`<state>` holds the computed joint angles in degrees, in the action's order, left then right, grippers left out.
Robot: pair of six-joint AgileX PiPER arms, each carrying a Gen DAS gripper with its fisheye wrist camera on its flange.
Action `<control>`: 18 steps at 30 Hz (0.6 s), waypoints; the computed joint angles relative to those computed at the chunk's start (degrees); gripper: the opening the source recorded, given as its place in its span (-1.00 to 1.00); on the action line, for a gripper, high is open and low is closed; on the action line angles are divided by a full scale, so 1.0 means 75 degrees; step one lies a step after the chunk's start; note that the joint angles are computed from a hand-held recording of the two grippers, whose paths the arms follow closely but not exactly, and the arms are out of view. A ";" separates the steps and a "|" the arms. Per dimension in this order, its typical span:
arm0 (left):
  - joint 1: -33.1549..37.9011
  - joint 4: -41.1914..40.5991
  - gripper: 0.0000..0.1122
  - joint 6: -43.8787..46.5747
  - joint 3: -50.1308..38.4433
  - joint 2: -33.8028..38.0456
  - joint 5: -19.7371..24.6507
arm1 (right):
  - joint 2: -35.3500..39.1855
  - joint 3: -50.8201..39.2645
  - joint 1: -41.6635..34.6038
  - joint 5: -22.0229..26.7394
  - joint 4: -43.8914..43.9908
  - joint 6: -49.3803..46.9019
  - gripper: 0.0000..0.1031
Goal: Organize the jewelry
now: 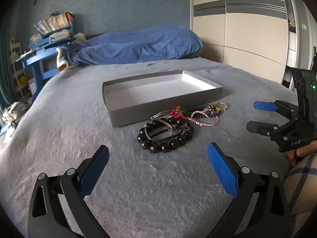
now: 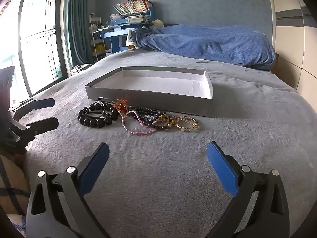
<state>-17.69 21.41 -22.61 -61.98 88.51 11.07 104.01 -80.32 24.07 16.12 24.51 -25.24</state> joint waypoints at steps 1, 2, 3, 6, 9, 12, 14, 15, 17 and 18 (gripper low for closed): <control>0.0019 -0.0261 0.75 0.0213 0.0009 -0.0004 -0.0038 | 0.0001 0.0001 -0.0019 0.0024 0.0187 -0.0139 0.89; 0.0042 -0.0512 0.75 0.0443 0.0029 -0.0015 -0.0087 | 0.0004 -0.0012 -0.0022 0.0051 0.0146 -0.0102 0.89; 0.0051 -0.0674 0.75 0.0589 0.0007 -0.0008 -0.0050 | 0.0004 -0.0018 -0.0011 0.0051 0.0018 0.0004 0.89; 0.0054 -0.0732 0.75 0.0657 -0.0001 -0.0006 -0.0031 | 0.0000 -0.0020 -0.0002 0.0052 -0.0069 0.0064 0.89; 0.0054 -0.0777 0.75 0.0701 -0.0009 -0.0004 -0.0015 | -0.0005 -0.0019 0.0005 0.0050 -0.0121 0.0108 0.89; 0.0053 -0.0746 0.75 0.0665 -0.0016 -0.0002 0.0000 | -0.0004 -0.0023 0.0000 0.0060 -0.0109 0.0098 0.89; 0.0046 -0.0730 0.75 0.0642 -0.0023 0.0001 0.0015 | -0.0005 -0.0024 -0.0001 0.0065 -0.0111 0.0096 0.89; 0.0041 -0.0732 0.75 0.0649 -0.0021 -0.0001 0.0016 | -0.0005 -0.0026 -0.0004 0.0068 -0.0112 0.0097 0.89; 0.0041 -0.0761 0.75 0.0683 -0.0026 0.0000 0.0025 | -0.0008 -0.0024 -0.0005 0.0067 -0.0110 0.0097 0.89; 0.0016 -0.0609 0.75 0.0525 -0.0040 0.0049 0.0003 | -0.0008 -0.0024 -0.0005 0.0067 -0.0110 0.0097 0.89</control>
